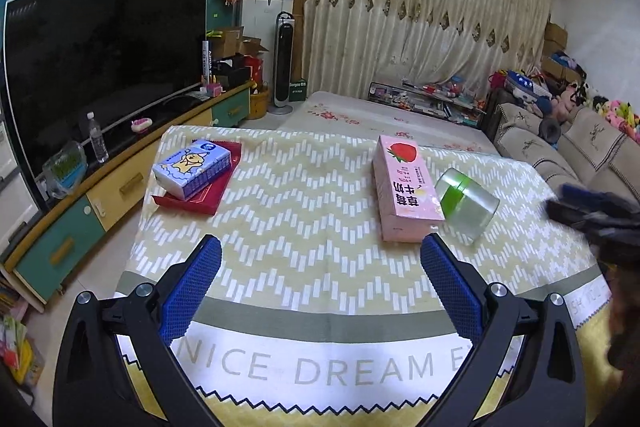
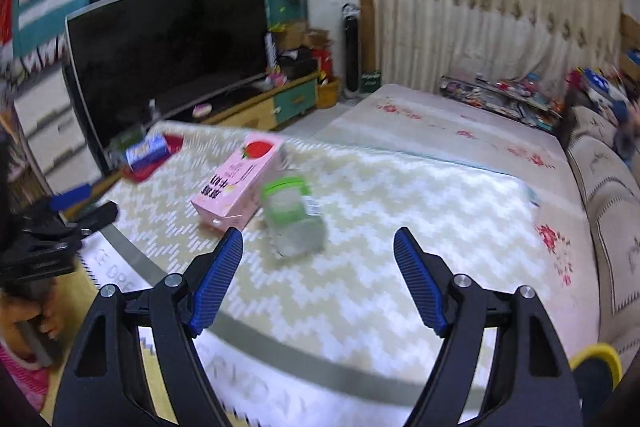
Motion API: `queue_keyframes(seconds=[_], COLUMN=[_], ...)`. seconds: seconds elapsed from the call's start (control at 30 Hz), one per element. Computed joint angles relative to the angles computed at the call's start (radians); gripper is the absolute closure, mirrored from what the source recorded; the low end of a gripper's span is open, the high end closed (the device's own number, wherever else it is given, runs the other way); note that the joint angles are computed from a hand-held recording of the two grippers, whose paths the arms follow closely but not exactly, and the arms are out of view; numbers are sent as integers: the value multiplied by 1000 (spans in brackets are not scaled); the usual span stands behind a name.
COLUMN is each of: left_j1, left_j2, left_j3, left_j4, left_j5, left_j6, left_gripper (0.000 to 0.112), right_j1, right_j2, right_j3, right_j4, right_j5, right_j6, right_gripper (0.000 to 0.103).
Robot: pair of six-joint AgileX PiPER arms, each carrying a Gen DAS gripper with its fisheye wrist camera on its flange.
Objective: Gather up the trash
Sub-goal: 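Move the left tool back over the table while the right tool reaches toward the green-rimmed cup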
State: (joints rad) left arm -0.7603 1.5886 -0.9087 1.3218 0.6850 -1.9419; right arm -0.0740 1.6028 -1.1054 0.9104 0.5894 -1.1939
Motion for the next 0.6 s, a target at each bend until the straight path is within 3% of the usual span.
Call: queue_keyframes(seconds=[0.2,0.33,0.53,0.6], left_j1=[-35,-35,-46,-54], left_j2=[14,15,25,31], left_j3=[-28,-28,-37,-45], left_j4=[-31,-27,-22,-25], left_j5=[11,-4,-2,5], left_j6=[15,8,11,21], left_gripper=[14,14,14,14], right_j1=[109,152,161,162], right_j2=[145,225,295,312], right_j3=[-85,-162,-260,-284], right_j4=[-134,-241,-282,-293], right_j5=[-96,-112,-60,-31], right_j6=[169,298,365,378], right_gripper=[29,31,33,38])
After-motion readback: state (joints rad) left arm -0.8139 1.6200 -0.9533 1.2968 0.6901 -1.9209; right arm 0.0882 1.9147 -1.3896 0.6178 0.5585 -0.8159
